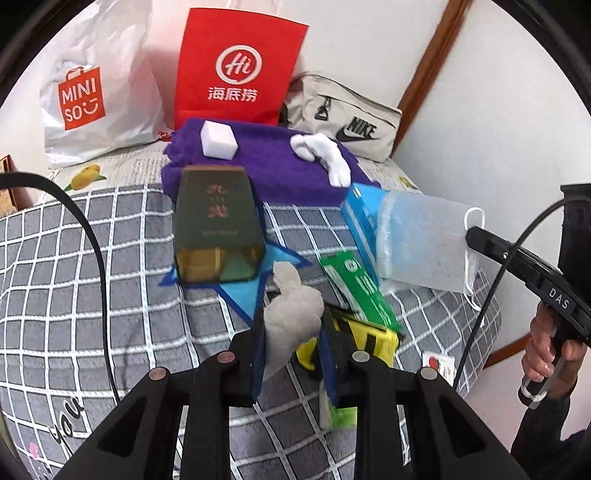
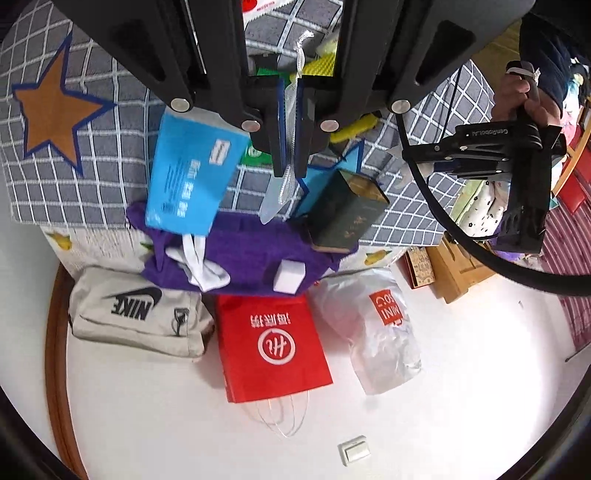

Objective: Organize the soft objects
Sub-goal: 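Carry both items to the purple towel while the right tool releases the bag onto it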

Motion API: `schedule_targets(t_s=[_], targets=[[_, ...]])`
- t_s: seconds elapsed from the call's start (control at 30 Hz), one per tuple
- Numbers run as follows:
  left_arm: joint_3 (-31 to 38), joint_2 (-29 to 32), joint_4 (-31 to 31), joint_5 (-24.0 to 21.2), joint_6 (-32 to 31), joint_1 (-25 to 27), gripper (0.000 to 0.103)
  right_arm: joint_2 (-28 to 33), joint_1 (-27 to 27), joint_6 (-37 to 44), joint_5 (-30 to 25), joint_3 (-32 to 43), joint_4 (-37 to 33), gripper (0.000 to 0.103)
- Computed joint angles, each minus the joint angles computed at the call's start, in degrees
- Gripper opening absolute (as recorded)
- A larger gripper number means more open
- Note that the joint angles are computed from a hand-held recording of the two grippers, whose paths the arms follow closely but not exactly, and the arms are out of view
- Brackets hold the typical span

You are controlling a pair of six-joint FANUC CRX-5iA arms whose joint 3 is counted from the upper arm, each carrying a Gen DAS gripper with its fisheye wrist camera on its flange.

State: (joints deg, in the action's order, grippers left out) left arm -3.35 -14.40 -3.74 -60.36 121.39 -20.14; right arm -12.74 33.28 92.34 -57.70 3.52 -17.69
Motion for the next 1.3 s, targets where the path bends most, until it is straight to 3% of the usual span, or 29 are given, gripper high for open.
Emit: schedule_targets(t_s=[0.43, 1.0, 1.3], targets=[[7.6, 4.5, -2.1, -1.7, -0.6, 4.5, 0.025, 9.1, -2.1, 3.2, -0.6, 10.1, -2.3, 0.004], [14.2, 12.5, 3.1, -0.3, -6.8, 14.7, 0.025, 25.3, -2.6, 2.2, -1.9, 26.5, -1.0, 0.004], [18.1, 17.8, 5.2, -1.0, -9.0, 16.1, 0.025, 33.3, -3.2, 2.5, -4.0, 35.8, -2.3, 0.004]])
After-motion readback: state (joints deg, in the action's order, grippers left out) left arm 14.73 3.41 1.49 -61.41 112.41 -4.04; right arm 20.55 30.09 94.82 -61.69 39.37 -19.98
